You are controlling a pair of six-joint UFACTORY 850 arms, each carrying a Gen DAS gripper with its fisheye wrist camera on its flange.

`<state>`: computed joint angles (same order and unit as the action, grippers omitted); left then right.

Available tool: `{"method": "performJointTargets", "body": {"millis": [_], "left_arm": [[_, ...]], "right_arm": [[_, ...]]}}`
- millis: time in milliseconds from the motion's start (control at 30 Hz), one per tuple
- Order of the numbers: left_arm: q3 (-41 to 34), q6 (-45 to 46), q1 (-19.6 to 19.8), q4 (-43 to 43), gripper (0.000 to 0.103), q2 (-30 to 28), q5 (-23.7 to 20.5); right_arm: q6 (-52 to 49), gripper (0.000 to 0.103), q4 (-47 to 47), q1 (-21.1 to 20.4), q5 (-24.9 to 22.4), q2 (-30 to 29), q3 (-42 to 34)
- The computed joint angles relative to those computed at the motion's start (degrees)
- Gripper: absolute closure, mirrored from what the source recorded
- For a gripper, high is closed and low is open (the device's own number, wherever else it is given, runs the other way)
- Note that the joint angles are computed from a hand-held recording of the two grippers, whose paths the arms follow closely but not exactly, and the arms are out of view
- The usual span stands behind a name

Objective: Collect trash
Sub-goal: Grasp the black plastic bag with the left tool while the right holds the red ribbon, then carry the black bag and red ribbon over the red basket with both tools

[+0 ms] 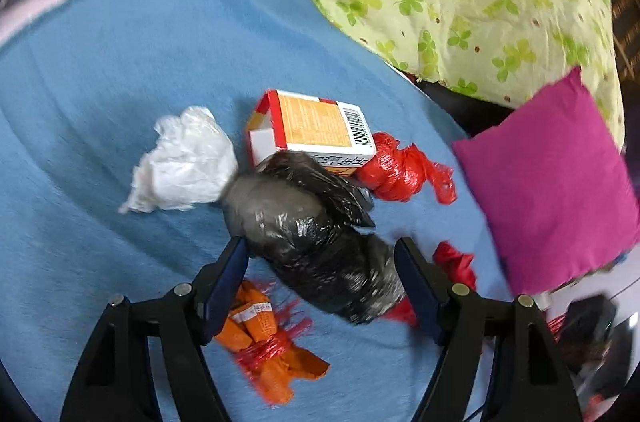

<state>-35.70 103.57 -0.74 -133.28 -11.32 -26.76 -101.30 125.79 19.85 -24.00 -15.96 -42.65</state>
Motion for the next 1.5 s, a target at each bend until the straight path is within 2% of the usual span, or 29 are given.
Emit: {"method": "performJointTargets", "body": {"millis": [67, 167, 267, 300, 400, 567, 633, 667, 700, 800, 867, 900, 967, 1100, 1200, 1333, 1400, 1467, 1500], "left_arm": [[-0.65, -2.22, -0.23, -0.12, 0.027, -0.84, -0.86], [-1.81, -2.08, -2.12, -1.1, 0.027, -1.42, 0.36], [-2.87, 1.17, -4.68, -3.73, 0.027, -1.39, 3.25], [-3.5, 4.76, -6.27, -6.44, 0.027, -1.31, 5.77], [-4.48, 13.59, -8.65, -13.5, 0.027, -1.53, 9.52], [-4.97, 15.06, -8.6, -13.67, 0.028, -2.37, 10.36], [-4.95, 10.24, -7.23, -8.79, 0.049, -3.11, 8.68], [-5.15, 6.31, -6.46, -4.73, 0.055, -3.55, 7.71], [-4.85, 3.37, -5.28, -1.94, 0.057, -3.88, 5.34], [-4.25, 3.39, -4.1, -2.16, 0.061, -3.7, 3.35], [-3.55, 6.25, -3.95, -4.87, 0.062, -3.0, 2.74], [-3.21, 6.82, -3.76, -5.37, 0.063, -2.61, 2.28], [-2.48, 6.56, -3.12, -4.93, 0.063, -1.33, 1.48], [0.25, 6.66, -1.8, -3.61, 0.063, 3.46, -0.18], [2.44, 11.3, -1.13, -6.4, 0.063, 7.42, 0.58], [5.88, 17.37, 0.63, -9.93, 0.063, 12.53, 0.39], [7.1, 20.11, 1.22, -11.67, 0.063, 14.42, 0.82], [8.0, 22.88, 1.73, -13.58, 0.063, 16.04, 1.68], [8.52, 23.57, 2.03, -13.98, 0.063, 16.96, 1.94]], "right_arm": [[0.07, 0.074, -0.41, -0.43, -0.1, 0.35, 0.42], [-0.93, 0.074, 0.34, -1.18, -0.34, 1.36, 1.41], [-5.61, 0.074, 4.85, -1.54, 0.46, 3.1, 2.81], [-5.71, 0.074, 4.71, -1.82, 0.21, 3.42, 3.08], [-1.42, 0.074, 0.54, -3.36, -2.64, 3.2, 3.43], [8.61, 0.073, -6.81, -5.18, -6.45, 1.97, 2.85], [7.77, 0.073, -5.5, -4.9, -6.51, 2.08, 2.95], [7.62, 0.072, -5.38, -4.83, -6.84, 2.08, 2.94], [7.77, 0.072, -5.61, -4.74, -7.47, 1.96, 2.85], [6.87, 0.065, -4.79, -3.84, -8.16, 1.62, 2.55], [7.49, 0.04, -4.91, -3.15, -8.44, 1.0, 2.07], [7.48, 0.04, -4.26, -2.84, -8.98, 0.74, 1.97], [5.37, 0.04, -2.36, -1.82, -9.52, 0.42, 1.71], [-0.49, 0.04, 1.95, 1.14, -7.43, -0.13, 0.52], [-2.05, 0.04, 4.21, 3.24, -4.82, -1.85, -1.63], [-2.31, 0.042, 5.67, 5.48, 0.93, -5.65, -5.49], [-5.29, 0.049, 8.75, 6.69, 4.02, -7.11, -6.65], [-11.94, 0.066, 14.24, 7.46, 5.36, -6.85, -6.53], [-12.75, 0.067, 14.32, 7.57, 5.46, -6.58, -6.44]]}}
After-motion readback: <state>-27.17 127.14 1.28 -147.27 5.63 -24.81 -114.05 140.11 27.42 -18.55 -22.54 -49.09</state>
